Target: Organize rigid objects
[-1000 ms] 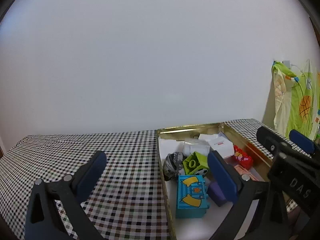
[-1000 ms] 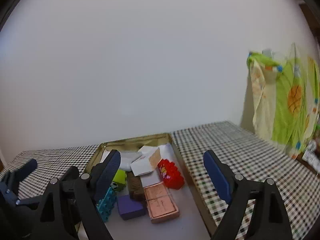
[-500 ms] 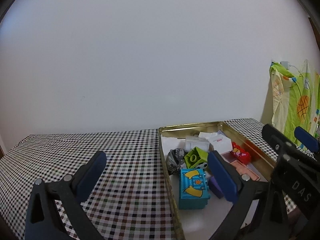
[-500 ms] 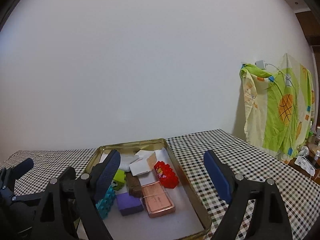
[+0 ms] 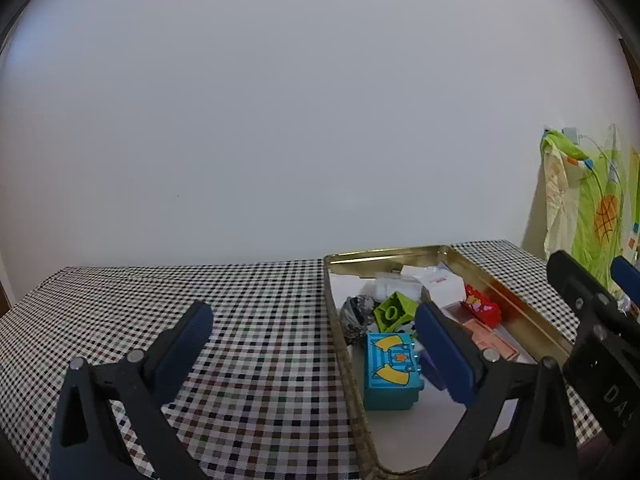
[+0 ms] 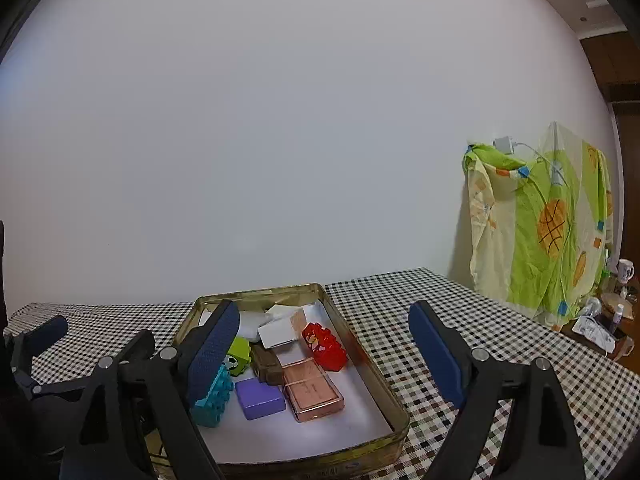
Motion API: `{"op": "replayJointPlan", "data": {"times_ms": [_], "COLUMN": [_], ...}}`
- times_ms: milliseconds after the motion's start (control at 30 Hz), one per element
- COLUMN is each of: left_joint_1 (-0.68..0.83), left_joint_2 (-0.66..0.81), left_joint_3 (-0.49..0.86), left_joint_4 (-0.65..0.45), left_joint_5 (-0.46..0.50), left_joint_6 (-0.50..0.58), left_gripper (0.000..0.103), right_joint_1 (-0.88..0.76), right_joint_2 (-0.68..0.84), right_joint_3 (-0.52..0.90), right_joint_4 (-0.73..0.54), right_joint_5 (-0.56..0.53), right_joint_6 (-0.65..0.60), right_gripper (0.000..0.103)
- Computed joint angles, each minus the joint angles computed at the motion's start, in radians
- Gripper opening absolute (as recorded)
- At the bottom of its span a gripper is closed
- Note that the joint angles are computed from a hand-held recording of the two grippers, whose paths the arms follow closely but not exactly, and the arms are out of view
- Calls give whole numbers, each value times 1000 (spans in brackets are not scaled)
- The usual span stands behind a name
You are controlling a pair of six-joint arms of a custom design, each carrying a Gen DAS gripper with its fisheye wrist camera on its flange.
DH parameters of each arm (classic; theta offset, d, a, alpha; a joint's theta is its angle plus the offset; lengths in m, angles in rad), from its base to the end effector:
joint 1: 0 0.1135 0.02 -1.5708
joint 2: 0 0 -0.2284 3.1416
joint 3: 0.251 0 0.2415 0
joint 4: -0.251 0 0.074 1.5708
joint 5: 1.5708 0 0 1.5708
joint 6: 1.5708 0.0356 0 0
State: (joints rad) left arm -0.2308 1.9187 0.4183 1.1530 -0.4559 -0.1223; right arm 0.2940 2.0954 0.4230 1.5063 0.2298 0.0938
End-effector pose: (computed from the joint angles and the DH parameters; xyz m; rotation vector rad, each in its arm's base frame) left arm 0.2701 -0.0474 0.0630 -0.2015 1.8753 0.1958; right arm 0.2680 0.0727 0.0544 -0.0047 1.7332 0.0859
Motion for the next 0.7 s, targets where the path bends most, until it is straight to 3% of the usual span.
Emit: {"op": "replayJointPlan", "data": {"times_ms": [700], "left_joint_1": [-30], "left_joint_2": [-27], "left_joint_3": [-29], "left_joint_4": [17], "left_joint_5": [19], "left_joint_6": [0], "left_gripper": [103], "right_joint_1": [-8], "right_joint_2": [-4], "right_joint_3": [-4], "right_joint_4": [1], "right_joint_5": [-2], "right_joint_6": [5], "right_gripper": [89]}}
